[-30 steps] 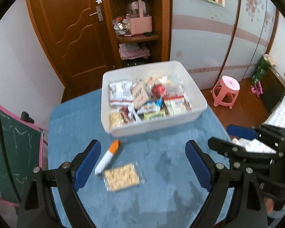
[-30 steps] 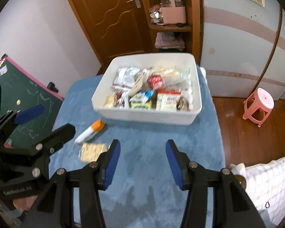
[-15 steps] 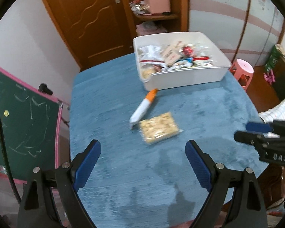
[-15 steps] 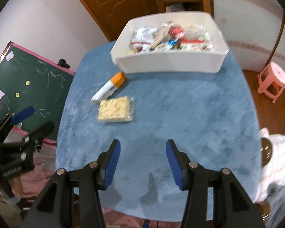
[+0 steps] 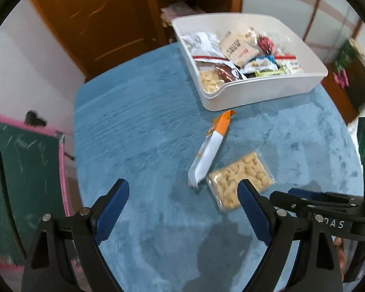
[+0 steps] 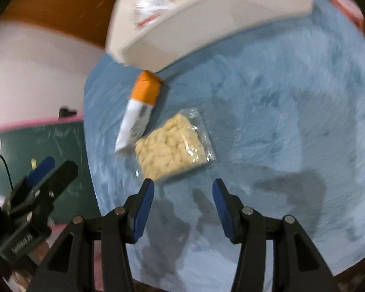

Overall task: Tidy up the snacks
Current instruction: 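Grasp the orange-capped tube with the left tool while the right tool grasps the clear cookie bag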

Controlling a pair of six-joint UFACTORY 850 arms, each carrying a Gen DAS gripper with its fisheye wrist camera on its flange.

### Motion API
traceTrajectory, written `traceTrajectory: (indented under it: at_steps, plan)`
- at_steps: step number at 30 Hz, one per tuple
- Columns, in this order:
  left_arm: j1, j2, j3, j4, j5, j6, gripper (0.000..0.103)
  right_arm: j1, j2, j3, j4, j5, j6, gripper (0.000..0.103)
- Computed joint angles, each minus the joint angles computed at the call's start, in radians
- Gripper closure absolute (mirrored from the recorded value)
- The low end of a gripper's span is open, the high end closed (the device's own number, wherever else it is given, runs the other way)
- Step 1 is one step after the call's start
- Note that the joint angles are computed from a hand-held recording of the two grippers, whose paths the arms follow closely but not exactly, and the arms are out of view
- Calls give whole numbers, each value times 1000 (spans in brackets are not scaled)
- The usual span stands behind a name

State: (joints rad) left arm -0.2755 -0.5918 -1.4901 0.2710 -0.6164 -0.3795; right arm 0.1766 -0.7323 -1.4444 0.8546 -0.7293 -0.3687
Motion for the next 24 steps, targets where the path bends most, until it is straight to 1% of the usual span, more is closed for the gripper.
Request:
traceTrajectory:
  at_steps: [2,6,7,8,10,11,12,13,15,16,17,18,19,21,23,24]
  plan:
    - [6,-63,-62,-21,-11,66,13,-6,-35,-7,50,-8,54,52]
    - [11,-171,-173,-58,-37,189,13,-20,-63,13,164,-19,87,51]
    - [12,-193,-195,-64,-40,217,13,-21,-64,20,188,-13,88,50]
    - [15,-211,-214,-76,-43,246,13,-22,-62,31,221,-6,79,46]
    - [20,-248,-257,-113,-59,307,16,-21,-52,52,274,11,62,39]
    - [24,-267,-278,-139,-70,343,21,-18,-48,58,298,22,55,36]
    - [28,-285,-299,-159,-85,373,31,-15,-45,61,311,28,52,34]
    - [31,-303,-319,-172,-101,392,38,-15,-47,61,323,28,47,34]
    - [48,-334,-351,-231,-136,443,74,-7,-53,52,344,22,46,34]
    - [57,-337,-349,-258,-142,459,75,0,-56,46,350,25,57,34]
    - [71,-332,-337,-301,-127,483,75,5,-58,39,350,30,70,34]
    - [85,-318,-314,-342,-103,509,78,10,-59,32,340,35,89,34]
    - [93,-309,-299,-354,-95,518,79,19,-61,20,311,51,130,34]
    - [113,-276,-246,-383,-66,536,84,37,-68,-12,235,80,223,34]
    - [130,-239,-187,-410,-35,544,86,54,-78,-42,149,105,322,34]
    - [138,-223,-162,-423,-25,547,87,67,-84,-68,67,121,411,34]
